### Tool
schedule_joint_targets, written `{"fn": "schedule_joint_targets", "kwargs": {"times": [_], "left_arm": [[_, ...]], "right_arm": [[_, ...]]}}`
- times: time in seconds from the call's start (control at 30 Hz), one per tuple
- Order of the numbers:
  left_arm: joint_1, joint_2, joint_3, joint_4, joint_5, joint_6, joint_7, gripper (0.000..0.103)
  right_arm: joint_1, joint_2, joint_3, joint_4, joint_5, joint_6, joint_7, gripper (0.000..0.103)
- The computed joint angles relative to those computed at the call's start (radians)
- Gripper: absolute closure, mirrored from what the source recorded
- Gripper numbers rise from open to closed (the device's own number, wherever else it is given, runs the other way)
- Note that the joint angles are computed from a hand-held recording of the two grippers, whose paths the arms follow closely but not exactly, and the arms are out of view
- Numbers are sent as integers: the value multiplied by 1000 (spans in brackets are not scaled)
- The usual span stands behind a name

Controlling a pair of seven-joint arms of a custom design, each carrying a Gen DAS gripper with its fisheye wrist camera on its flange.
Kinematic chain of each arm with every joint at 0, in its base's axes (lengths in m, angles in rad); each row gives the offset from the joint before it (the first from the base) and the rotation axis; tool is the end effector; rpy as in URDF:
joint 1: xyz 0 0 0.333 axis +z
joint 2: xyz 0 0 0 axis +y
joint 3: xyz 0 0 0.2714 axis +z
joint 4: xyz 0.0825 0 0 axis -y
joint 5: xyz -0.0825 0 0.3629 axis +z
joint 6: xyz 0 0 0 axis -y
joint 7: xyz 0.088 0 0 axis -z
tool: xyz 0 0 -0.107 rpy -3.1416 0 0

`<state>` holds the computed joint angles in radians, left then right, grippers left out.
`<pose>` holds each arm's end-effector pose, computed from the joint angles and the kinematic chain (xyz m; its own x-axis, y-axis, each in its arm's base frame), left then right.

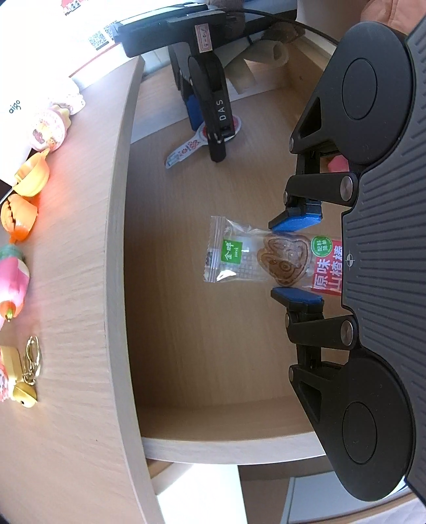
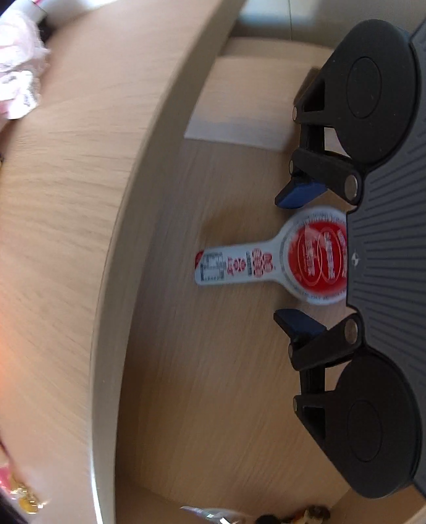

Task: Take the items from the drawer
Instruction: 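Grasp the clear hawthorn snack packet with the left tool while the right tool grasps the red-white lid, then place the snack packet and red-white lid on the desk, opening both tools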

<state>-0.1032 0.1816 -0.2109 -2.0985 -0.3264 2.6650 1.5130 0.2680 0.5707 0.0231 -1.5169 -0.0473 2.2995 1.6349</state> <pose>0.5552 -0.1680 0.3459 -0.0340 -0.9538 0.2985 -0.9466 -0.0650 -0.3157 0.6532 0.1922 0.3232 0.2456 -0.9693 0.0151 -0.9466 -0.2431 -0.2116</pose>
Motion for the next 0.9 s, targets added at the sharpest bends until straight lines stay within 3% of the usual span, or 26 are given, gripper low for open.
{"fn": "schedule_joint_targets", "kwargs": {"times": [0.1, 0.27, 0.43, 0.53, 0.67, 0.73, 0.83, 0.9], "left_arm": [[4, -24, 0, -18, -6, -10, 11, 62], [-10, -43, -2, -41, -6, -4, 13, 62], [-19, -109, -12, -91, -56, 25, 64, 62], [-25, -176, 4, -105, -101, 86, 114, 62], [-8, -223, 45, -57, 29, 189, 17, 62], [20, -216, 60, -6, 166, 221, -86, 62], [55, -163, 83, 92, 354, 220, -245, 62], [70, -109, 99, 153, 361, 192, -290, 62]], "right_arm": [[2, -21, 2, -21, 4, 3, 9, 46], [11, -122, 16, -144, 17, 52, 18, 46], [4, -307, 56, -323, 91, 162, -25, 46], [11, -415, 64, -390, 116, 262, -52, 46], [23, -472, 44, -364, 53, 378, 10, 46], [27, -482, 34, -338, -9, 427, 55, 46], [21, -449, 23, -270, -76, 479, 92, 46], [33, -394, 13, -193, -125, 474, 138, 46]]}}
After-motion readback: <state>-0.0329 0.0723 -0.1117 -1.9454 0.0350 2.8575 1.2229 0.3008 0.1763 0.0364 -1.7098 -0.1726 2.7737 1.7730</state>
